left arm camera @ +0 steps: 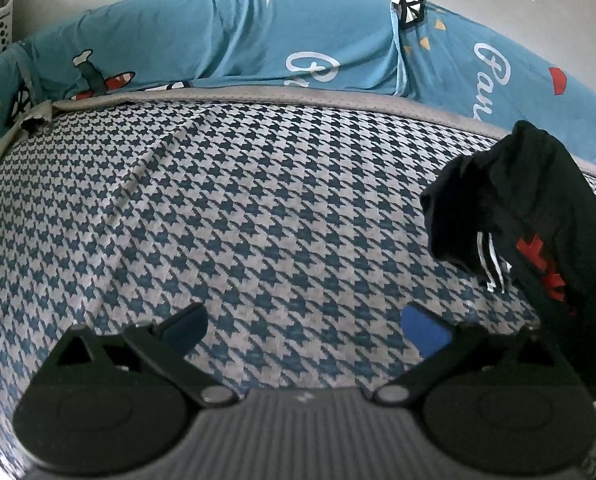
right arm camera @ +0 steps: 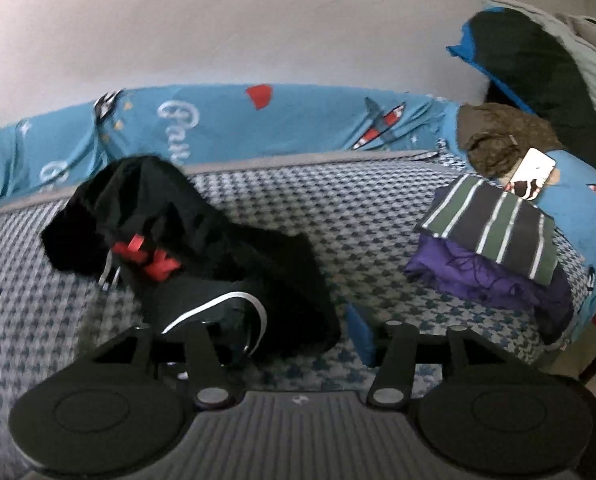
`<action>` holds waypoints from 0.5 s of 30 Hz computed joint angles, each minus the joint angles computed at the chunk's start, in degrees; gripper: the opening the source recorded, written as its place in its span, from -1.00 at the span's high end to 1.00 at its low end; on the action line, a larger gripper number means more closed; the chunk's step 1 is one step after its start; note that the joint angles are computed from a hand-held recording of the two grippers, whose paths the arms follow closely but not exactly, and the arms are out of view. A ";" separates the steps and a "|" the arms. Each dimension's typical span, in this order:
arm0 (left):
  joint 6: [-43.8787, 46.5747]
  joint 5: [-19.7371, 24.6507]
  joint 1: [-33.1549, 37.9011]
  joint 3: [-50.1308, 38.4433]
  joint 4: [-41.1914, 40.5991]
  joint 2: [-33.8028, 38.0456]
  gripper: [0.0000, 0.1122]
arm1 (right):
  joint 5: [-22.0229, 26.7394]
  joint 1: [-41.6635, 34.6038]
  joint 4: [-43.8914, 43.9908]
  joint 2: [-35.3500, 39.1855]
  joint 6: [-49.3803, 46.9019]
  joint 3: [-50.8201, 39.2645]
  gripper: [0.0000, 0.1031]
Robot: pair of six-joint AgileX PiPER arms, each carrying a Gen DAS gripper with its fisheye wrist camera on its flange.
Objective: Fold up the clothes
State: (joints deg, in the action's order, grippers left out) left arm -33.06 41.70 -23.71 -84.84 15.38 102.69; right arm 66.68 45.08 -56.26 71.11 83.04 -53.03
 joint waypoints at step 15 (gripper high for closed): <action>1.05 -0.61 0.56 0.02 -1.35 0.69 -0.83 | -1.52 6.99 -2.54 -3.36 -0.93 -0.68 -0.32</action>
State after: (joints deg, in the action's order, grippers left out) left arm -32.01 41.09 -23.15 -84.81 14.04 103.38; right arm 65.15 52.07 -58.80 67.74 82.10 -53.71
